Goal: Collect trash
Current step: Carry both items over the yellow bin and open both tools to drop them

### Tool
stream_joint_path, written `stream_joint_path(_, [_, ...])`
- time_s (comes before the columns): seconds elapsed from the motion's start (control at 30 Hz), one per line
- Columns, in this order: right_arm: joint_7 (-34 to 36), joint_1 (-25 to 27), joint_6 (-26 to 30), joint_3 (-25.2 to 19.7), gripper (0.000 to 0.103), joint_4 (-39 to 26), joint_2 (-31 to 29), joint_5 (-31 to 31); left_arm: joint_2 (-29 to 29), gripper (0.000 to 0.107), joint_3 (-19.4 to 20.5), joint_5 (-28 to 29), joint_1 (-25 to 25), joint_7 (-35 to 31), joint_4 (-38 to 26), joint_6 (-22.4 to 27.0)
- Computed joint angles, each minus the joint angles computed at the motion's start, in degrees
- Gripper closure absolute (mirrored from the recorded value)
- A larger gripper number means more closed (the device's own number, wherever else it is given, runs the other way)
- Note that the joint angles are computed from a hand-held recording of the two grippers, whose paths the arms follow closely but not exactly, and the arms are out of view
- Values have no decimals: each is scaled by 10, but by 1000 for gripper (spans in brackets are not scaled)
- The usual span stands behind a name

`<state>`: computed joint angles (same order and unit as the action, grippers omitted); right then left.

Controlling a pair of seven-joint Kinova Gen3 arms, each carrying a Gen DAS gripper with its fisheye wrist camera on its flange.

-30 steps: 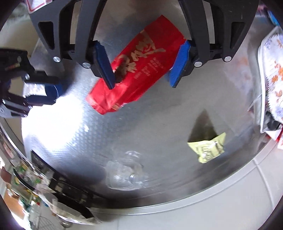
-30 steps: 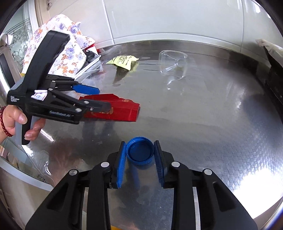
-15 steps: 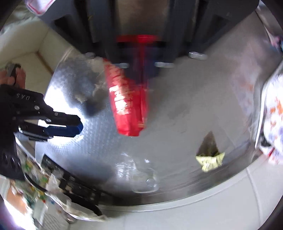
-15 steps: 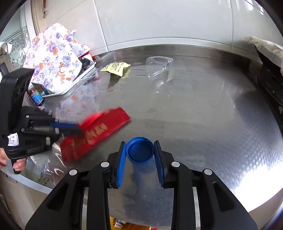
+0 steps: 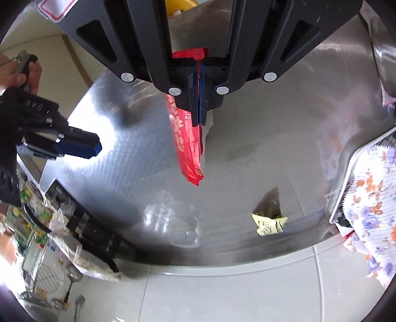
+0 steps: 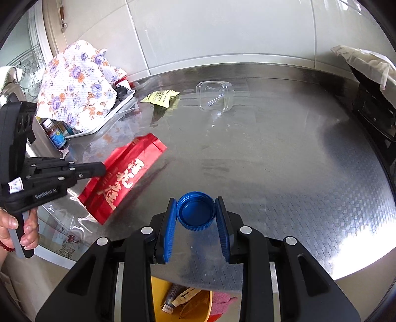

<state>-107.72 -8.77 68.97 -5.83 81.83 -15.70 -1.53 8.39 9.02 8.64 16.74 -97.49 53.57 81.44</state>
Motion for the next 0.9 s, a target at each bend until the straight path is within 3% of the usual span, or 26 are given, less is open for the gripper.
stream_joint_path(0.23, [17, -4, 8, 9, 71, -4, -13, -13, -24, 106, 5, -42, 27, 54, 2, -8])
stream_joint_path(0.4, [37, -8, 18, 14, 71, -6, -33, -26, -47, 106, 18, -103, 57, 112, 13, -9])
stream_joint_path(0.9, [56, -18, 74, 2, 71, 30, -127, -66, -144, 106, 93, -180, 90, 253, 94, 29])
